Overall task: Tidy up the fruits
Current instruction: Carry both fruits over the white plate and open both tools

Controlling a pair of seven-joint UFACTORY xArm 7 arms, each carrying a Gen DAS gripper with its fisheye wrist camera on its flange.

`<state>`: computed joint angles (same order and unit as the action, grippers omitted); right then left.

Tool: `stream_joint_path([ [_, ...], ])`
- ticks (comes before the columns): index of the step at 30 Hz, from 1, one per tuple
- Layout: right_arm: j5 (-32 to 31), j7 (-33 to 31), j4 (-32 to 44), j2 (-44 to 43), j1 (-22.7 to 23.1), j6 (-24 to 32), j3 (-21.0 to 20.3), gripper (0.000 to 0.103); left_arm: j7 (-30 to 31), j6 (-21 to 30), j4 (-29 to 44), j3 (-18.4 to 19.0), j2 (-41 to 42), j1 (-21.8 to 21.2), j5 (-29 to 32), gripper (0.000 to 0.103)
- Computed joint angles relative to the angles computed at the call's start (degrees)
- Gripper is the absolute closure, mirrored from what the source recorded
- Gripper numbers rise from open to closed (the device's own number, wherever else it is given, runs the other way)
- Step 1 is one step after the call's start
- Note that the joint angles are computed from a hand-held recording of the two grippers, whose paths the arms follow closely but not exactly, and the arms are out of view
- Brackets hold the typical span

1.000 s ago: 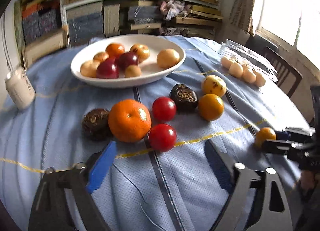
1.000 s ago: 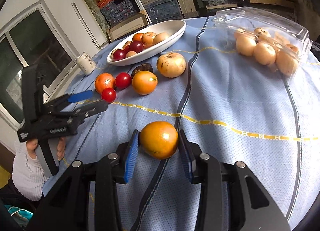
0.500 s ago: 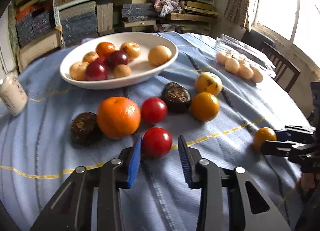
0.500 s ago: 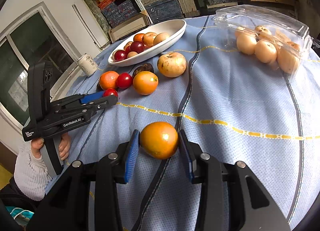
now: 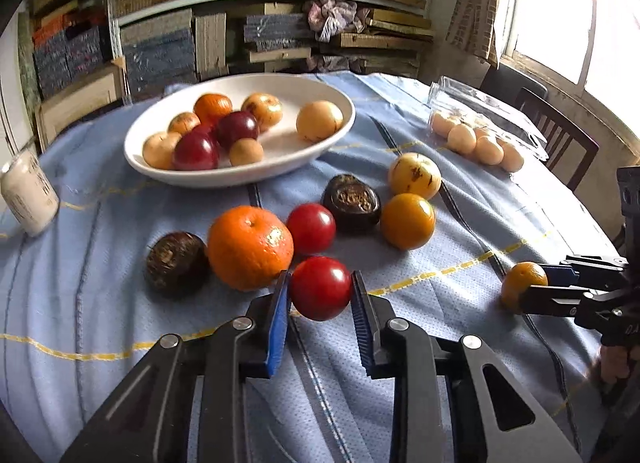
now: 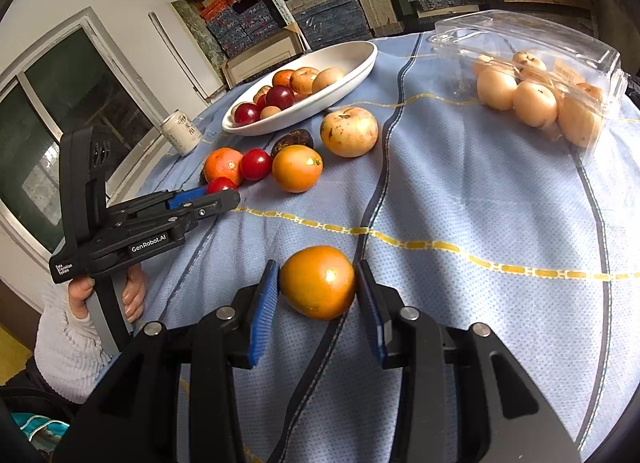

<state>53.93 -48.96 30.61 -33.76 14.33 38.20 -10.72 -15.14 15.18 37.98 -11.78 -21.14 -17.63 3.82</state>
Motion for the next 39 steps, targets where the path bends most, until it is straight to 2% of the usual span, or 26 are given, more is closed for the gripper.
stream_joint_path([
  [3,0.4,-0.5,-0.2,-0.7,0.2,0.6,-0.2,0.065,0.2,-0.4,-0.6,0.7,-1.3,-0.2,-0.8,0.073],
  [8,-0.9,-0.4,0.8,-0.6,0.3,1.9,0.5,0.065,-1.6,0.0,-0.5,0.0,-3.9,2.6,0.7,0.073],
  [10,-2.6,0.2,3.6,-0.2,0.4,2.8,1.3,0.065,-2.3,1.0,1.0,-0.4,-4.8,4.9,2.4,0.073],
  [14,-2.1,-0.5,11.7,1.3,2.6,-1.9,2.3,0.065,-4.4,3.3,7.1,-0.7,-4.4,9.2,4.9,0.073],
  [18,5.1,-3.3,22.0,8.4,7.3,-8.9,2.1,0.065,-8.7,4.1,15.2,-2.5,0.2,13.3,8.9,0.073],
  [21,8.7,-3.3,28.6,15.8,7.6,-9.7,3.1,0.065,-15.3,4.2,21.2,-4.7,5.6,16.6,14.9,0.073],
  [23,6.6,-0.5,32.5,21.6,6.2,-10.6,5.7,0.065,-21.6,6.6,25.8,-7.1,10.3,19.1,22.7,0.073],
  [24,2.7,2.4,34.1,24.9,5.2,-11.9,7.8,0.065,-23.8,8.2,28.4,-7.7,13.3,19.5,25.8,0.073],
  [26,-1.1,5.0,36.8,29.9,3.9,-12.2,10.2,0.065,-24.4,10.0,31.6,-6.9,17.8,18.4,27.5,0.073],
  [28,-4.3,6.9,38.4,32.8,2.6,-11.5,11.9,0.065,-24.2,10.6,33.5,-5.4,21.3,17.3,27.8,0.073],
  [30,-7.6,8.7,39.1,35.0,1.5,-12.1,13.6,0.065,-22.9,9.5,34.3,-3.6,23.5,16.4,25.5,0.073],
  [32,-8.8,9.5,38.9,35.7,0.5,-12.7,15.2,0.065,-20.0,8.7,34.1,-2.2,24.6,15.8,21.0,0.073],
  [36,-11.0,10.8,39.6,37.8,-1.3,-13.2,17.2,0.065,-18.0,8.4,35.1,0.9,26.5,13.9,18.5,0.073],
  [39,-13.4,12.4,39.5,38.6,-2.0,-13.9,18.1,0.065,-14.5,8.3,34.9,2.4,27.1,12.9,13.6,0.073],
])
